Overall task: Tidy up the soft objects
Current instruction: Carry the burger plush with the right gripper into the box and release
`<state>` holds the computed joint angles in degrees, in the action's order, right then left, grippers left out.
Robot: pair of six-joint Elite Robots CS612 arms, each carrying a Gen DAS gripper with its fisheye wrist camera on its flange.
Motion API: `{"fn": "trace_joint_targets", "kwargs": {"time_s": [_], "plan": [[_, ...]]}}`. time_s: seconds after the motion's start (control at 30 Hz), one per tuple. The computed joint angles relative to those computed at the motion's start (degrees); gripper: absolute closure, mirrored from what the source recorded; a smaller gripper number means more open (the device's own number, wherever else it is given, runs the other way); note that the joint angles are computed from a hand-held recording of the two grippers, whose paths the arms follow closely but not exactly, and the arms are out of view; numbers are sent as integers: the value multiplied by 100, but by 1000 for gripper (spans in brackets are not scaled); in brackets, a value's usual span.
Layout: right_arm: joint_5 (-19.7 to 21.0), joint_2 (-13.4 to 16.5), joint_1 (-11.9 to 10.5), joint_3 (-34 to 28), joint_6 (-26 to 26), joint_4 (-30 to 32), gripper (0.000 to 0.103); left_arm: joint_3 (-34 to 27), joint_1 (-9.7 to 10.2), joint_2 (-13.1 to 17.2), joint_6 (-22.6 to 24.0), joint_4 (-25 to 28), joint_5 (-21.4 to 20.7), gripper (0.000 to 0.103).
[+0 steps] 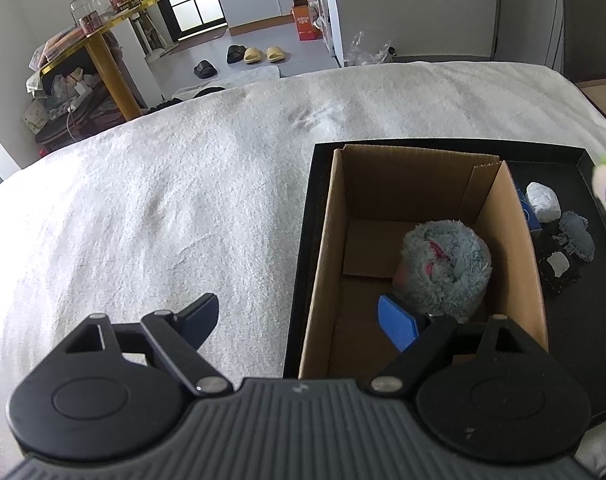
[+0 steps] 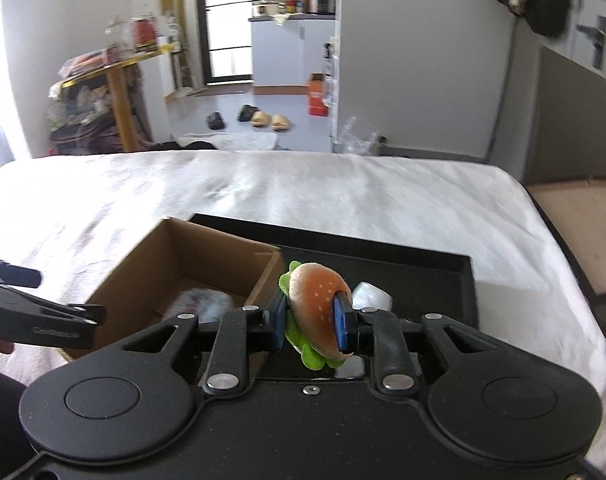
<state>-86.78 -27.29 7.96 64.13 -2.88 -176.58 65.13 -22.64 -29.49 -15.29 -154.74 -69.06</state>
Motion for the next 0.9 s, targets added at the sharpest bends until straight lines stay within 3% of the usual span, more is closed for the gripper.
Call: {"fn": "trace_joint_targets", "kwargs": {"time_s": [0.27, 0.5, 0.63, 0.73, 0.9], "plan": [[459, 108, 82, -270, -709, 8, 80, -76, 43, 42, 28, 114, -157, 24], [750, 222, 147, -581, -1311, 188, 80, -171, 101, 84, -65, 316, -372, 52], [864, 274, 188, -739, -1666, 312, 80, -228, 144, 108, -210, 452, -534, 78], [947, 306, 211, -842, -1889, 388, 79, -251, 184, 116, -289, 488, -713, 85], [1063, 339, 239, -979, -2280, 607, 79, -196, 188, 85, -341, 418, -787, 86]]}}
